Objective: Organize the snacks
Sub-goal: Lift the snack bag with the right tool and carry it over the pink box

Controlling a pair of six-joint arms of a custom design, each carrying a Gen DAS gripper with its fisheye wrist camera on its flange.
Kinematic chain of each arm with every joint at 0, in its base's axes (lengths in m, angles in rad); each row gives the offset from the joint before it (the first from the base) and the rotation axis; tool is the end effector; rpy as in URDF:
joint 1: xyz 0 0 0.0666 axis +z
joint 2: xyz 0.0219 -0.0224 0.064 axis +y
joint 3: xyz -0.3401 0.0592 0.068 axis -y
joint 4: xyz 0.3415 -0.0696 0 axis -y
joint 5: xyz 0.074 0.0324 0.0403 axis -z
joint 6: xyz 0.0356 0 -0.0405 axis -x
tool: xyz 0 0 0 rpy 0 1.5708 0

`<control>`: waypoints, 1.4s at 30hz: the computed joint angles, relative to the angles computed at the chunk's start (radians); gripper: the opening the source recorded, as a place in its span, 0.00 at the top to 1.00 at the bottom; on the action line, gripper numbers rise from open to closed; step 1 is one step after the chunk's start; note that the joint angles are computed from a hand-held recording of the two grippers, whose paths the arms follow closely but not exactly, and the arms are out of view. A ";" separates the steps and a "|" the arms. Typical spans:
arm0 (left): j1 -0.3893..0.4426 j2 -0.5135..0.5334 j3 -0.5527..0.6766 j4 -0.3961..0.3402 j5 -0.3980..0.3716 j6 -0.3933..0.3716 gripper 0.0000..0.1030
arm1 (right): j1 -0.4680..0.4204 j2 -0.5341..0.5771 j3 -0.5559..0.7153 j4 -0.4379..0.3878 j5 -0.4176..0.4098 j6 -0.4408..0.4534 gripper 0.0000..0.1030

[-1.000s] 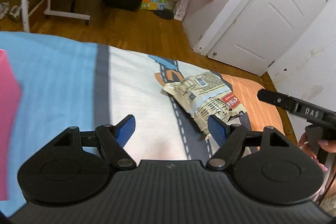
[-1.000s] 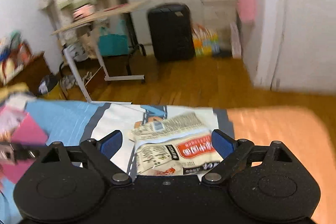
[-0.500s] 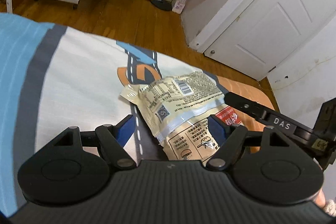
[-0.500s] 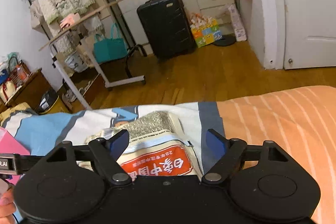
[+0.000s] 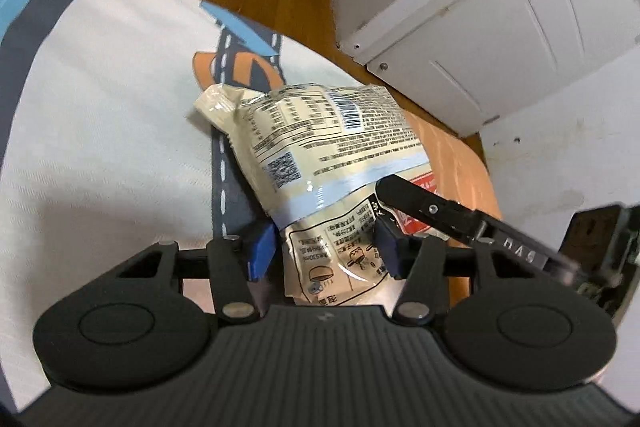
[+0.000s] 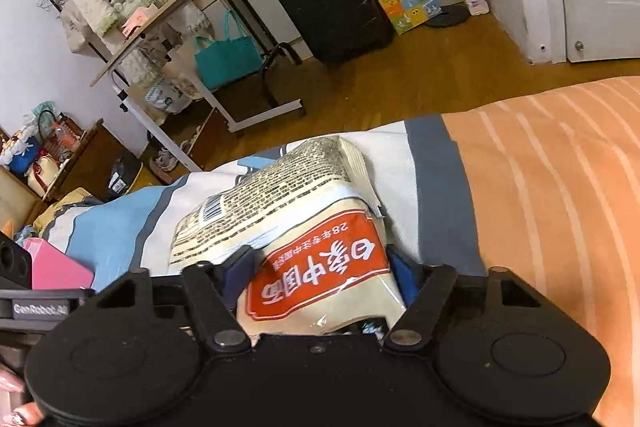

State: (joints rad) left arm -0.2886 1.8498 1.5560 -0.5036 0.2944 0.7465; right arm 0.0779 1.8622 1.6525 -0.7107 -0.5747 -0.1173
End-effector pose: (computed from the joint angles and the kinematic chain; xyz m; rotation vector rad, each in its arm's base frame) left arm 0.5560 -0.1763 0.2625 -0.4179 2.4546 -0.8210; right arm 0.5783 0.0641 0.2829 -0.1949 2.4424 0.7972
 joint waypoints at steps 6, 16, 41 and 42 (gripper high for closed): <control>0.018 -0.050 -0.021 -0.058 0.050 -0.082 0.50 | 0.026 -0.088 -0.082 0.004 0.032 -0.041 0.37; 0.051 -0.287 -0.196 -0.135 0.047 -0.175 0.50 | 0.087 -0.277 -0.239 0.018 0.014 -0.099 0.38; 0.427 -0.833 -0.373 -0.556 0.126 -0.472 0.51 | 0.494 -0.426 -0.152 -0.085 0.144 -0.226 0.38; 0.459 -0.837 -0.367 -0.573 0.127 -0.496 0.51 | 0.515 -0.399 -0.116 -0.098 0.153 -0.235 0.38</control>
State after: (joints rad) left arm 0.1704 1.0128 1.1893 -1.0767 0.4214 0.2504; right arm 0.5930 1.4635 1.5369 -0.8089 -0.4217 -0.3522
